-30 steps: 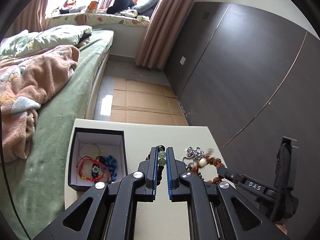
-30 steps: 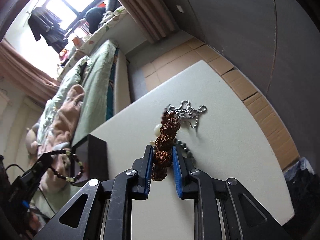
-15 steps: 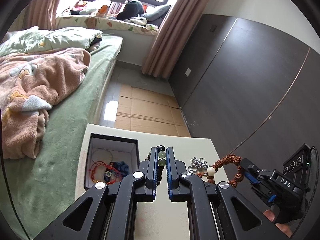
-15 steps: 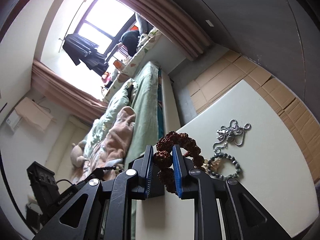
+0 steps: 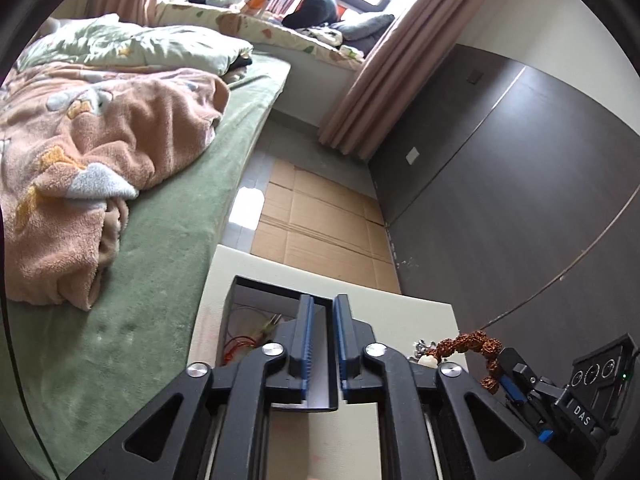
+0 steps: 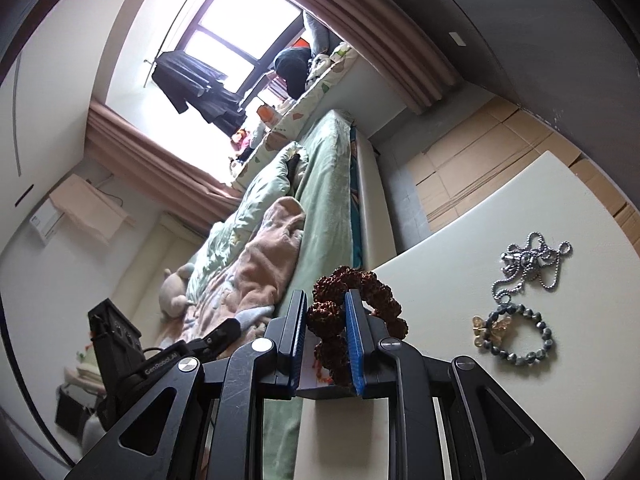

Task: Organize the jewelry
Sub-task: 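Drop the green bracelet into the black box with the left tool while the right drops the rudraksha bracelet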

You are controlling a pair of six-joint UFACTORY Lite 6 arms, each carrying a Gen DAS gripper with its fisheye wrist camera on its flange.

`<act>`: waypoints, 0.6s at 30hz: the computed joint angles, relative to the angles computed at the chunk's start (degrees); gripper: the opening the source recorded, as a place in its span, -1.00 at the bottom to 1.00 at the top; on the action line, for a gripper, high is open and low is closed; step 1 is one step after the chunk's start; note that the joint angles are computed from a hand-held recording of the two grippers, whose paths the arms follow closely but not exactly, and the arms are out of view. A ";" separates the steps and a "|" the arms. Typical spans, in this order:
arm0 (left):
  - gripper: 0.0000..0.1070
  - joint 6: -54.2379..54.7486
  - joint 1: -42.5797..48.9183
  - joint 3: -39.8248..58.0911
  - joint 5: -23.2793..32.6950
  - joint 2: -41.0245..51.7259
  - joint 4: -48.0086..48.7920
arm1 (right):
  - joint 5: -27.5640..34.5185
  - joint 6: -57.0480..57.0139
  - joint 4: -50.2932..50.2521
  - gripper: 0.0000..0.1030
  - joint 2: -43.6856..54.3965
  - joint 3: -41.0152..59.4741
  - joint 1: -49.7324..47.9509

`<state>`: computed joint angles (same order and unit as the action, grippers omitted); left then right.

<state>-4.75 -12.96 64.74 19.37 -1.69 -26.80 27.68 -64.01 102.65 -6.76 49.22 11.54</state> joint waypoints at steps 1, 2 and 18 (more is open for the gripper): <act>-0.05 -0.39 0.45 0.15 0.17 0.17 0.36 | 0.00 -0.64 0.70 -0.60 1.06 0.88 0.52; 0.24 -0.03 1.05 -0.13 0.00 0.01 -0.13 | 0.11 -1.66 1.77 -0.60 1.92 1.44 1.14; 0.69 -6.76 6.18 -1.01 -1.31 -2.89 4.66 | -2.45 -10.13 11.31 -0.59 17.00 15.55 11.32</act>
